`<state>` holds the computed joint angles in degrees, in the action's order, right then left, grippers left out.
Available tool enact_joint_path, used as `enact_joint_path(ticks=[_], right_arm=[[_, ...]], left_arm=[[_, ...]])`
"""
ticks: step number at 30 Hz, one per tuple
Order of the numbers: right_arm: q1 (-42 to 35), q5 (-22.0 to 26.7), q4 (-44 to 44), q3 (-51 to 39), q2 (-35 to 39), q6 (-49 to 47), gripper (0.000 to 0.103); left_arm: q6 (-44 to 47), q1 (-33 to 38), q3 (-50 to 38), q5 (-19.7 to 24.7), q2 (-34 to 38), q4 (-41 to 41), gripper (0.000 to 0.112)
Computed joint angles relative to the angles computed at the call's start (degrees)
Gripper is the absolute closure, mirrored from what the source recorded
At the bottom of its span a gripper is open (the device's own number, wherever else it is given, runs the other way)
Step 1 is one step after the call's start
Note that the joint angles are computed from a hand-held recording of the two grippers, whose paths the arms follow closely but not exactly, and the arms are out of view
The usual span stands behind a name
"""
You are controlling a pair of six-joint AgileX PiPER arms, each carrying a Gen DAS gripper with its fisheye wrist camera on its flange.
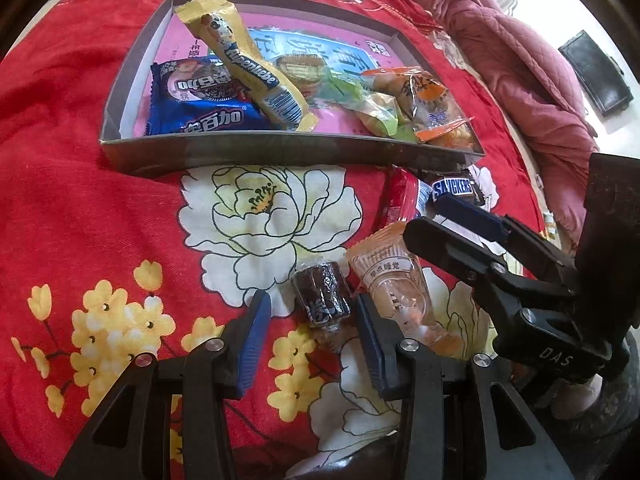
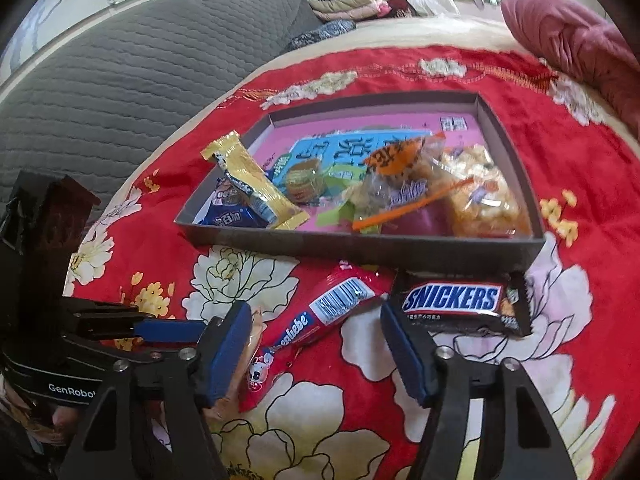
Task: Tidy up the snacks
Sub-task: 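Grasp the red-and-white candy stick with the right tool while the left tool grasps the brown candy, then lift the red candy stick with the right tool while the left tool carries the brown candy to the tray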
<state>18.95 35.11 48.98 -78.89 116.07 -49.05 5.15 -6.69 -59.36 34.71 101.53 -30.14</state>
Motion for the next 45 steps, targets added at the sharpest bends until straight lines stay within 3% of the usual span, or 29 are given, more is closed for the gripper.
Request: enact_joint_path(ticks=[5,11,16,25,33,40,45], right_arm=[[-0.54,4.40,-0.69,-3.58,2.81,4.14,0.050],[0.27,5.89,-3.82,-6.63,5.14,9.22,0.054],[-0.08,7.10,-3.44,-8.80,7.19,10.53,0.067],[0.59,4.16,-3.42,-6.92,5.70,7.96,0.073],[1.54,-3.02,-1.32,-0.94,0.21,0.51,0.077],[1.31,-4.68,-1.37,-0.63,-0.03,-0.67,0.078],[0.89,-0.58,-5.58,-3.83,3.28,4.59,0.078]], left_arm=[[0.29,0.24,-0.05,-0.21,0.36,-0.51,0.067],[-0.03,0.14,-0.28,-0.57,0.75,-0.11,0.068],[-0.58,-0.20,-0.70,-1.01,1.23,0.38,0.068],[-1.52,-0.86,-2.09,-1.89,2.51,1.04,0.068],[-1.05,-1.54,-3.01,-3.83,3.75,1.54,0.072],[-2.28,-2.61,-2.77,-5.32,3.53,3.66,0.073],[0.11,-1.43,-2.16,-5.25,3.40,0.18,0.073]])
